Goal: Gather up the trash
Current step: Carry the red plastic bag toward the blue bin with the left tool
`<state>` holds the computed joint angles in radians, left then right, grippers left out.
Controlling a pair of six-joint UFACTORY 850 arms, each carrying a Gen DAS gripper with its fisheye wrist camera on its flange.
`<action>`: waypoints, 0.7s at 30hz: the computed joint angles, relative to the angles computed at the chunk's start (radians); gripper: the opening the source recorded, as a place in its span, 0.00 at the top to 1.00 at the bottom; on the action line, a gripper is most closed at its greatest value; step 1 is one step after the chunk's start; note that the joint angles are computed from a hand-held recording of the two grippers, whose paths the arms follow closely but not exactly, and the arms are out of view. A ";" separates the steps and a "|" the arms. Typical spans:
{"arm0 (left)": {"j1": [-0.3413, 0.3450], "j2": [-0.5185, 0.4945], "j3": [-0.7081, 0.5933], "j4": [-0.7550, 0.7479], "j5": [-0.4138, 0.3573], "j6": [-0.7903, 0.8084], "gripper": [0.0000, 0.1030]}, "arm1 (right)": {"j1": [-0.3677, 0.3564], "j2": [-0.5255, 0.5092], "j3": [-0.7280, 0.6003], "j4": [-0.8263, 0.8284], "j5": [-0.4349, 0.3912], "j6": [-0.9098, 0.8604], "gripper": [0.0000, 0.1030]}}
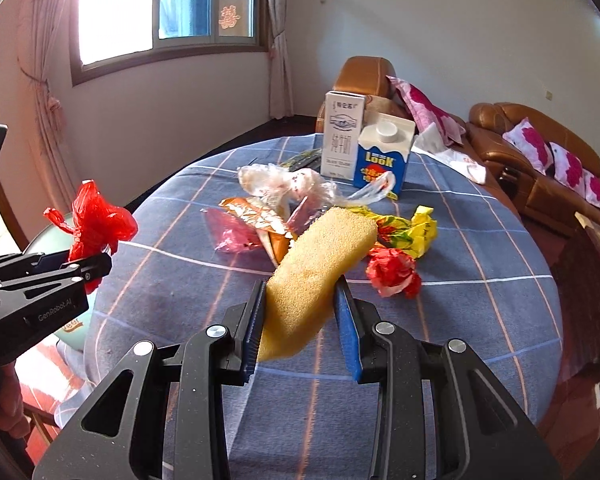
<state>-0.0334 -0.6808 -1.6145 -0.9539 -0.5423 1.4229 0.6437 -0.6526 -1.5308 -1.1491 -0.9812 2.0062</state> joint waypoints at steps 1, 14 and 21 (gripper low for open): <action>0.005 0.002 0.002 -0.004 -0.001 0.004 0.70 | 0.002 -0.008 -0.012 0.006 -0.001 -0.015 0.66; 0.074 0.000 -0.004 -0.044 -0.016 0.040 0.70 | 0.025 -0.095 -0.157 0.039 -0.015 -0.148 0.66; 0.102 -0.010 -0.020 -0.052 -0.018 0.035 0.70 | 0.032 -0.149 -0.250 0.041 -0.021 -0.223 0.66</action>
